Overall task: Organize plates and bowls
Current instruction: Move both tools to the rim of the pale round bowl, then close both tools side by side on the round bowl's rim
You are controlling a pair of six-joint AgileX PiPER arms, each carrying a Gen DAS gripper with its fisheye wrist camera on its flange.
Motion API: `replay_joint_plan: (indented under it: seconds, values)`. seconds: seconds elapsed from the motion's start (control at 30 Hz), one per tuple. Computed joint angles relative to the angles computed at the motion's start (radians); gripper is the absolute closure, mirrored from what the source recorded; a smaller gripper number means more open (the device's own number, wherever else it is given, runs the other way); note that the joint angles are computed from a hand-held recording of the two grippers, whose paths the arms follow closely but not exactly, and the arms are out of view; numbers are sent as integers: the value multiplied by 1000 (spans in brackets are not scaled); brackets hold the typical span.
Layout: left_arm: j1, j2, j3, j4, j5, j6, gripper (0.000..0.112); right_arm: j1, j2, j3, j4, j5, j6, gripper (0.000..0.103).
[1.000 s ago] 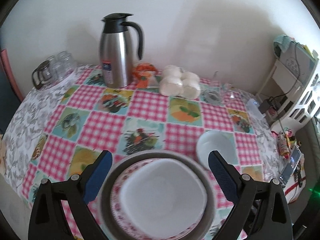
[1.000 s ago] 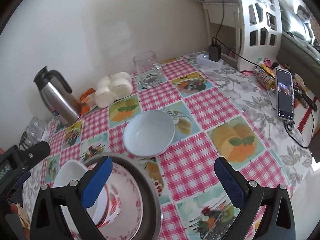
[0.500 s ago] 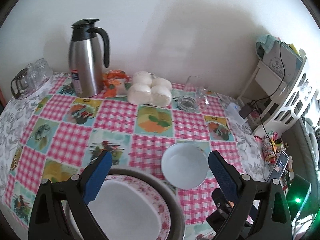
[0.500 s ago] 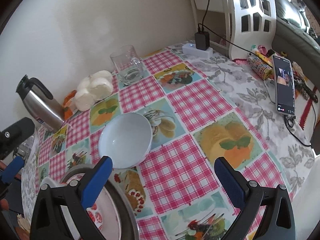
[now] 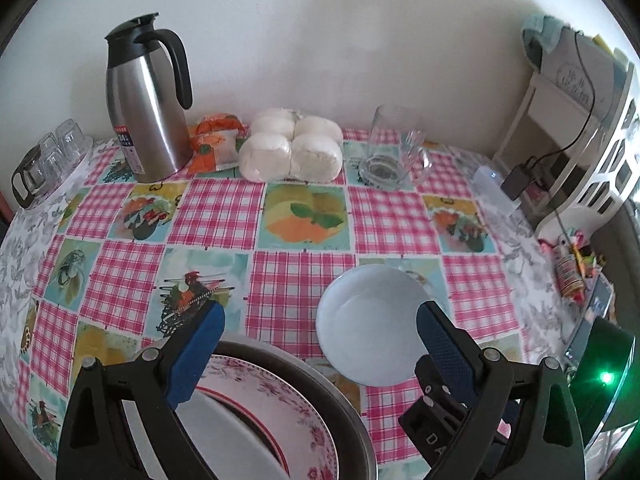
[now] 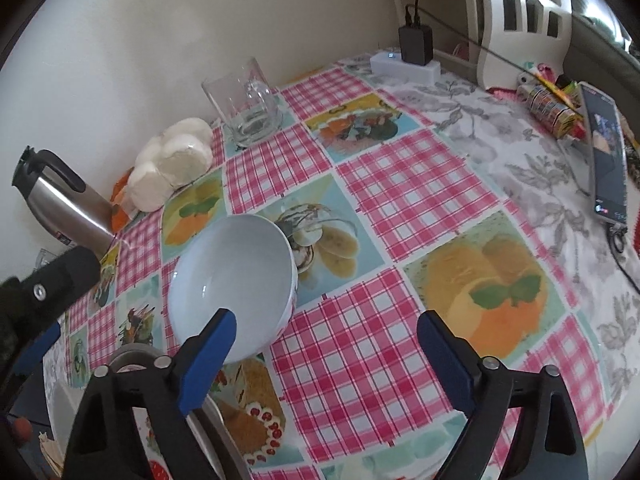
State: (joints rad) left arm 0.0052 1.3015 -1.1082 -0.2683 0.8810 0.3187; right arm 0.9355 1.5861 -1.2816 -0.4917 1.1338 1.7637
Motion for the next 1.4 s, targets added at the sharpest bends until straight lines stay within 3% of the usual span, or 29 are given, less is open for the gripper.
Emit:
replay_joint_plan:
  seconds: [0.27,0.6,0.8,0.93,1.13,1.4]
  values:
    - [-60,43,24,98,-68,-76,15,-55,46,12,37,-64,-44,18]
    - [-81,54,23,124,-75,-121,16,-88,59,43,53,-137,-73,39]
    - [-86,55,22,136,-70,-139,16,-96,52,71,55,-192,-71,43]
    - [-83,54,21,128,-64,-142,16,-101,40,98,50,-251,-67,59]
    - [-85,57,20,129,-57,-157,16,-108,22,120,45,-287,-68,72]
    - [-122,62,34,142,-58,-191,16,-127,-31,168,53,-283,-89,75]
